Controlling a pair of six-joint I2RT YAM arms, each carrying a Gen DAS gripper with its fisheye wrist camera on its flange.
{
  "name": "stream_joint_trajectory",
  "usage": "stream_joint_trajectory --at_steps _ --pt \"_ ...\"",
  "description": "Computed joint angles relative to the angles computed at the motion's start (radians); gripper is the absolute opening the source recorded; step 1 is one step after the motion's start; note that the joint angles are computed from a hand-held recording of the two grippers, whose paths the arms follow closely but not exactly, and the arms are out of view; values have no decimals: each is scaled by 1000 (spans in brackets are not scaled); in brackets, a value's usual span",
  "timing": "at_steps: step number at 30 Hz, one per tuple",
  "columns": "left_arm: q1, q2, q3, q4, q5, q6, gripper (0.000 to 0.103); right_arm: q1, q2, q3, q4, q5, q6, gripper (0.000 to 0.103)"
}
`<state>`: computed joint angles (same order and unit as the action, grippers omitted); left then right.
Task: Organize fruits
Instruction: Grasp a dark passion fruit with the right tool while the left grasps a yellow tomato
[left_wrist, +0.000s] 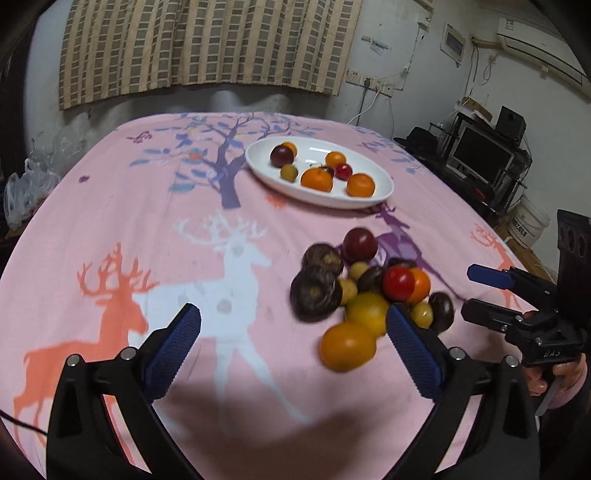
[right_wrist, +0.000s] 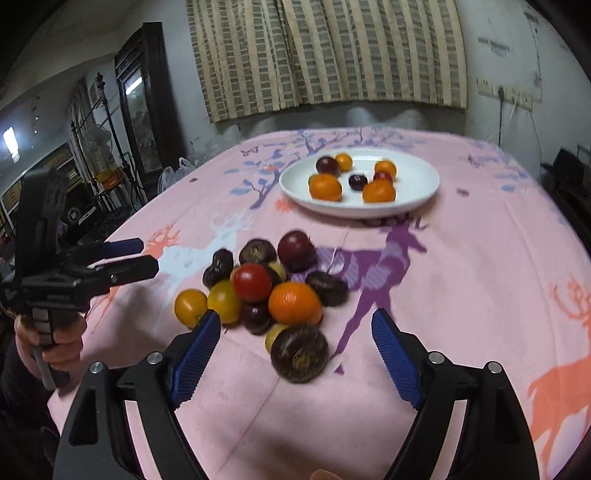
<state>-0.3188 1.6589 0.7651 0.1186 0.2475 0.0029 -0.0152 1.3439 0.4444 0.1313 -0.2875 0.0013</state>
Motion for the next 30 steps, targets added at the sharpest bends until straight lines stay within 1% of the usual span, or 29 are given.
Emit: stream_joint_trajectory --at_steps 2,3,7,11,13,15,16,18,22,24,26,27,28,30 --pt "11 0 -9 -4 43 1 99 6 40 24 -28 6 -4 85" --pt "10 -2 -18 2 46 -1 99 8 48 27 -32 8 1 85" --pt "-14 -17 -42 17 13 22 99 -36 79 36 -36 -66 8 83" --pt "-20 -29 -55 27 19 18 99 -67 139 69 -60 -138 6 74" --pt "-21 -30 -53 25 17 16 99 -87 178 93 -78 -169 12 71" --pt "-21 -33 -55 26 17 13 99 -99 212 115 -94 -198 14 59" --pt "-21 -33 -56 26 18 15 99 -102 218 117 -93 -205 16 56" --pt "-24 -38 -59 26 19 18 99 -108 233 125 -97 -222 18 42" --pt "-42 -34 -57 16 31 58 98 -131 189 89 -60 -234 43 41" --pt "-65 -28 -60 18 20 83 98 -156 152 65 -35 -236 62 41" --pt "-90 -18 -58 24 -2 106 93 -184 125 46 -16 -240 86 41" --pt "-98 -7 -48 13 -1 116 80 -192 125 48 -16 -247 91 41" --pt "-103 11 -30 -8 7 126 70 -197 127 49 -17 -254 93 41" --pt "-113 47 6 -45 4 133 64 -193 127 51 -21 -246 93 41"
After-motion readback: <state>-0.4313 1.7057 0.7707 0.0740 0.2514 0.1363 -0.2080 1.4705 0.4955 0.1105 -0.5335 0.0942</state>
